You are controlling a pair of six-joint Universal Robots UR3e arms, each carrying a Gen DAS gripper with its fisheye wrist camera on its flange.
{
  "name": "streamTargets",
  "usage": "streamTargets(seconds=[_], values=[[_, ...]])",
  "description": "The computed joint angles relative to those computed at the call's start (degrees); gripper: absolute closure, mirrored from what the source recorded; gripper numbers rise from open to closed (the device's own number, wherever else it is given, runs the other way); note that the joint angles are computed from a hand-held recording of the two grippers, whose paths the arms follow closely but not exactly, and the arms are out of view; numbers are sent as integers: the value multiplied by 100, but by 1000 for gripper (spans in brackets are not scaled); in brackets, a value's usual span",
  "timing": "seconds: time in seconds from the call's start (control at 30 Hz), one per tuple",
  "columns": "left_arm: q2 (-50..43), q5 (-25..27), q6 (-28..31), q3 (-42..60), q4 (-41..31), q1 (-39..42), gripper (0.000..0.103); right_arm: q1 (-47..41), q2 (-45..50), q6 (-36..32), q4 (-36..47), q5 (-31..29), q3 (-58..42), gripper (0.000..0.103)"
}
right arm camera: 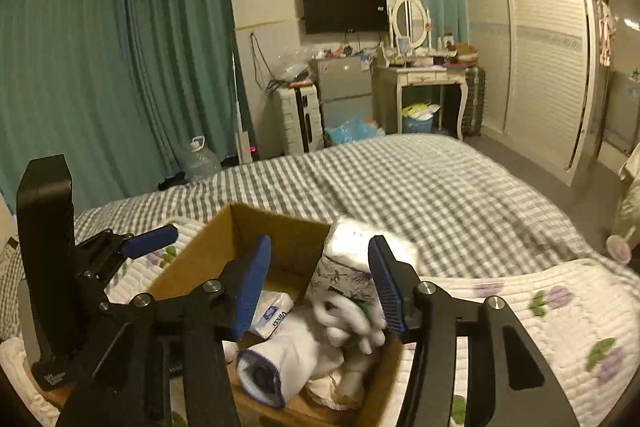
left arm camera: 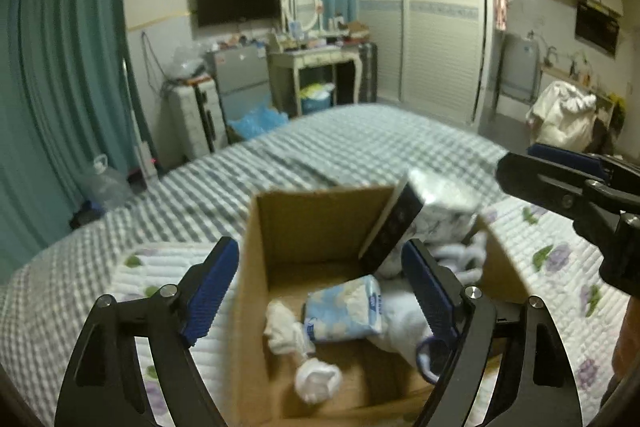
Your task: Organize soft objects
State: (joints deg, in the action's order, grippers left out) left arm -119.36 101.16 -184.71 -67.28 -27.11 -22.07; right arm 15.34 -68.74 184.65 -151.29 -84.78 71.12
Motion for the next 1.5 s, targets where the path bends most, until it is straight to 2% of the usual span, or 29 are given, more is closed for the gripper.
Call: streamTargets(seconds=[0.17, 0.3, 0.37, 0.47, 0.6, 0.7, 0.73, 0.8, 0.87, 0.97, 1.03, 1.13, 1.23, 1.33, 1.37, 1.5], values=[[872, 501, 98, -91, -114, -297, 18, 105, -1098, -48, 559, -384, 71, 52], [1677, 1123, 137, -15, -240, -777, 18, 336, -1815, -37, 1146, -827, -209, 44], [2019, 1409, 181, -168, -75, -1018, 9, 554, -2158, -11, 1390, -1164, -340, 43], [2491, 2105, 371, -403, 310, -1618, 8, 1002, -2617, 9, 1503, -1803, -413, 31], [2927, 2716, 638, -813, 635, -2209, 8, 1640, -2912, 30, 1665, -2539, -472, 12], [3200, 2997, 750, -1290, 954, -2434, 8, 2320, -3030, 62, 1352, -3374, -180, 7], [3277, 2898, 766, -1455, 1100, -2391, 8, 2517, -3120, 96, 1126, -3564, 70, 4], [3544, 2751, 651, -2050, 1437, -2303, 8, 2713, -3261, 179, 745, -3680, 504, 0], [3606, 2857, 482, -2402, 1606, -2359, 8, 2928, -3341, 157, 301, -3861, 989, 0], [3702, 2833, 365, -2982, 1895, -2246, 8, 3349, -3168, 158, -445, -4428, 1628, 0], [3633, 2863, 363, -3283, 2088, -2177, 8, 3409, -3063, 224, -974, -4499, 2158, 0], [3471, 3218, 261, -3775, 2483, -2262, 8, 3346, -2873, 343, -1649, -4480, 2812, 0], [3520, 2956, 59, -4242, 2644, -2070, 8, 3172, -2863, 577, -2119, -4211, 3463, 0], [3359, 2941, 17, -4375, 2649, -2016, 8, 3018, -2868, 751, -2415, -4015, 3895, 0], [3327, 2992, -10, -4433, 2660, -2066, 8, 2965, -2879, 820, -2450, -3945, 3995, 0], [3435, 2661, -309, -4671, 2543, -1908, 8, 2704, -2836, 884, -2434, -3719, 4114, 0]])
